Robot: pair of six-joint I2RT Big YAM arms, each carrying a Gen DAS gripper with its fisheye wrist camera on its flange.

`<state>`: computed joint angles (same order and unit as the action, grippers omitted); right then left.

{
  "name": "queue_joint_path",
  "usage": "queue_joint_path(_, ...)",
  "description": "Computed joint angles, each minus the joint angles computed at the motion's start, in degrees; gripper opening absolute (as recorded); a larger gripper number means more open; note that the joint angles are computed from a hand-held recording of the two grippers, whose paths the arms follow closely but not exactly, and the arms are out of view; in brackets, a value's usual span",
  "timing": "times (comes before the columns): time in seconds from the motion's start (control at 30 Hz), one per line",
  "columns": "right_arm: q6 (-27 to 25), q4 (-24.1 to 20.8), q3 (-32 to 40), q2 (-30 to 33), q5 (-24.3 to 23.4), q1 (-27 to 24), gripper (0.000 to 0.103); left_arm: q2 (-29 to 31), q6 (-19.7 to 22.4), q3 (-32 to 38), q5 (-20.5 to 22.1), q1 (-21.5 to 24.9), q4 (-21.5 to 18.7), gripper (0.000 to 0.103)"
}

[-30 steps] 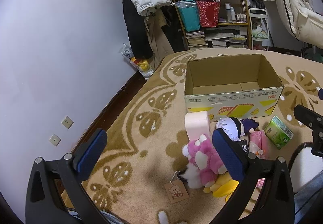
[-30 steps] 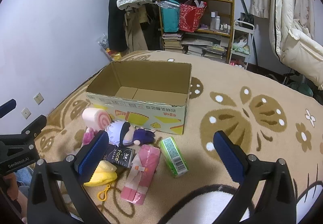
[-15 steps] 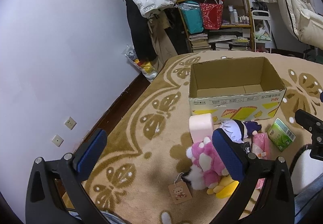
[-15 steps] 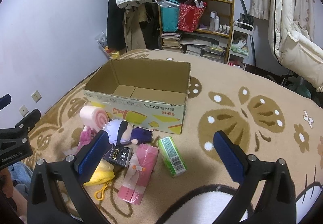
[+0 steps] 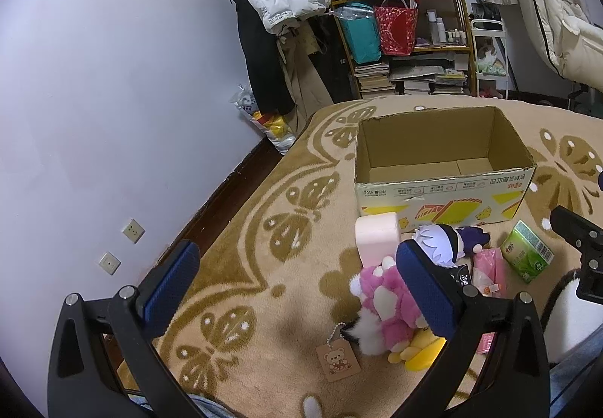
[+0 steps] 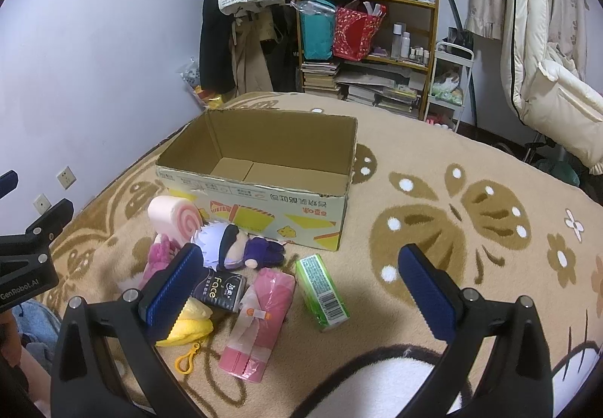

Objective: Organize soft objects

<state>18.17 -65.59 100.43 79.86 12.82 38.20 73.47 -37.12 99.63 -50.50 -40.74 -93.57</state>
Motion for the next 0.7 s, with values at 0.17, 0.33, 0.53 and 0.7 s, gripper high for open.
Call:
queue_joint_path(0.17,0.0,-0.22,0.26,0.16,0.1,0.08,0.103,0.08,-0.02,0.08,0.22,0.19,-0.19,0.103)
queue_joint_path(0.33,-0.42,0.2,-0.1,-0.16,0.7,0.01,0.103,0.05,0.16,0.12,0.24,0.35,-0.16,0.103)
queue_joint_path(0.53,-0.84,-0.19,0.43,-0.13,0.73,-0.07,0.103,0.07,0.72,0.03,0.03,0.27,-0.16,0.103)
queue_joint_path(0.7,-1.24,-0.79,1.05,0.09,0.96,-0.05,0.103,-0.15,1.16,-0.08,0.08,0.19,0.16,0.103)
